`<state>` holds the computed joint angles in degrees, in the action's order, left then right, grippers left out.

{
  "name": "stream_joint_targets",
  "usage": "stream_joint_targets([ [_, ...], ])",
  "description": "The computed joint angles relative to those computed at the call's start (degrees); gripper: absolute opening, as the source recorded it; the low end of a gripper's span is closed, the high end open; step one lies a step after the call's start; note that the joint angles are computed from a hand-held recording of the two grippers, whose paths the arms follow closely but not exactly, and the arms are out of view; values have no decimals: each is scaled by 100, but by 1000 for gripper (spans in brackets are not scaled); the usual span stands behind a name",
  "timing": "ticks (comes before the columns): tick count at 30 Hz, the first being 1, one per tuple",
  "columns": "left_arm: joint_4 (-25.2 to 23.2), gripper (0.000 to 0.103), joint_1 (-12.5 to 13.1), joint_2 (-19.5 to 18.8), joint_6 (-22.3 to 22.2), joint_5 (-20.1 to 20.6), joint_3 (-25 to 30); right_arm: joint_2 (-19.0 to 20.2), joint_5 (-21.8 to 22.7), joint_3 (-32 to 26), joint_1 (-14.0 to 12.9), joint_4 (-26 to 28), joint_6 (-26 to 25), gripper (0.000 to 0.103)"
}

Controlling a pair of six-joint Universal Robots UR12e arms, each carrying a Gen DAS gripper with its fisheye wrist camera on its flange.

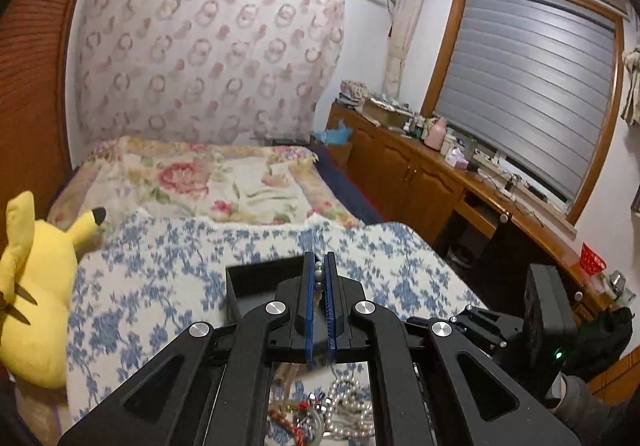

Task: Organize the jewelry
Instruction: 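Lift the silver bangle and pearls into the black box and release both grippers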

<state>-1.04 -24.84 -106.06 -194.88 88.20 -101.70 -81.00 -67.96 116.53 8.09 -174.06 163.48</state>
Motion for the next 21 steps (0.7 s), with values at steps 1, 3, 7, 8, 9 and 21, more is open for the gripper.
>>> stream_joint_targets([
  [1,3,4,-7,-3,12,9,26,0,5,-5,-8,-17,13,64],
  [3,9,4,-22,-8,60,29,97,7,4,-45,-24,-43,55,64],
  [7,39,4,-63,-13,152,92,205,9,-2,-83,-42,-102,114,64],
  [8,59,4,-68,-15,165,111,216,11,-7,-94,-47,-115,126,64],
  [9,67,4,-72,-21,178,140,247,16,-13,-108,-51,-125,137,64],
  [21,-157,4,-61,-185,256,396,765,104,-29,-280,-64,-202,240,64],
])
